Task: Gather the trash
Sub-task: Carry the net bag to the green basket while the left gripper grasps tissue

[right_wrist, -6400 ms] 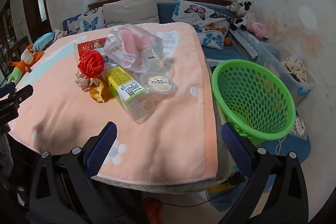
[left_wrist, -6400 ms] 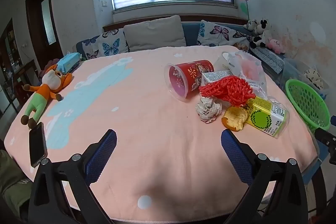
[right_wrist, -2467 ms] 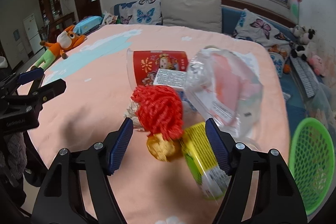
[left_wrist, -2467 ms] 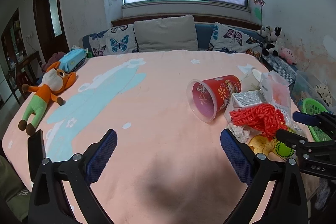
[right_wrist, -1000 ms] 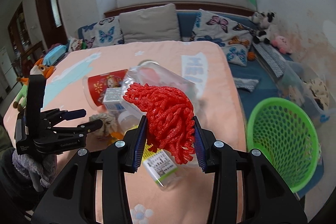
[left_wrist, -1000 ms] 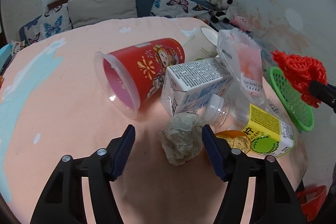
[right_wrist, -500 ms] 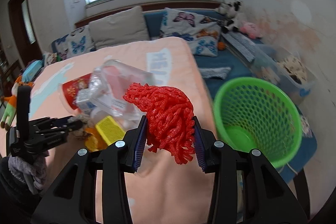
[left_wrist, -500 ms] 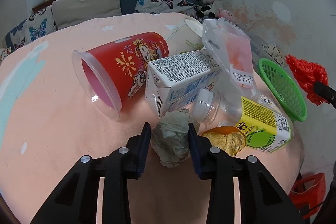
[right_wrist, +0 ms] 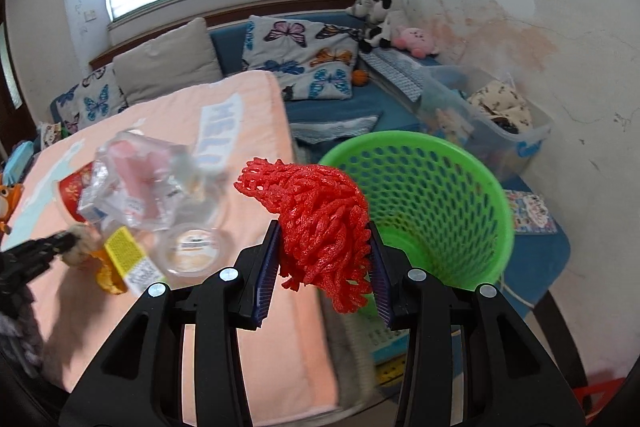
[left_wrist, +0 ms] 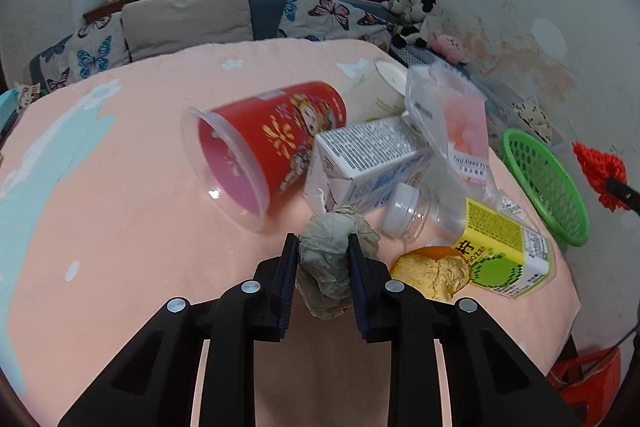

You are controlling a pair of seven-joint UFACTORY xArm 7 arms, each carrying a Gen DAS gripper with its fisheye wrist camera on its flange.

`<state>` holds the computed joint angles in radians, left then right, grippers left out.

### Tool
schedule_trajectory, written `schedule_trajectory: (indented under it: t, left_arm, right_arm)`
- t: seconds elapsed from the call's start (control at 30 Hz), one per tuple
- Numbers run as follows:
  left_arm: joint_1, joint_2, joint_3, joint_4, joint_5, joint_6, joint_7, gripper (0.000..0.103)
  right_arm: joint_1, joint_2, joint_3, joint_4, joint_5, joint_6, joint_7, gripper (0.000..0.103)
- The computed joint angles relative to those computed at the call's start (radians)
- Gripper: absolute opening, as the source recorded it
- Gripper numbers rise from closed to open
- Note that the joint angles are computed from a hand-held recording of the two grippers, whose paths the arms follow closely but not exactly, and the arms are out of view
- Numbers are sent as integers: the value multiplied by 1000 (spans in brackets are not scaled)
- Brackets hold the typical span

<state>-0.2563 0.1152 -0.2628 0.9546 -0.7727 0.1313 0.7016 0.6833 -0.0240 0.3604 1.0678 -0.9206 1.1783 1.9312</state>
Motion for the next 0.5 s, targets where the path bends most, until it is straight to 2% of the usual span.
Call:
schedule_trajectory:
  t: [0.13, 0.3, 0.5]
  left_arm:
    - [-13, -50, 21, -23, 27, -10, -48, 24]
    - [-57, -123, 49, -51, 18, -31, -84, 24]
    - [-126, -161, 70, -70, 164, -72, -264, 24]
  right_arm:
    - [-26, -49, -12, -67, 3, -41, -8, 42]
    - [-84, -101, -20, -152, -3, -141, -13, 42]
    - [-163, -146, -30, -230, -28, -259, -57, 44]
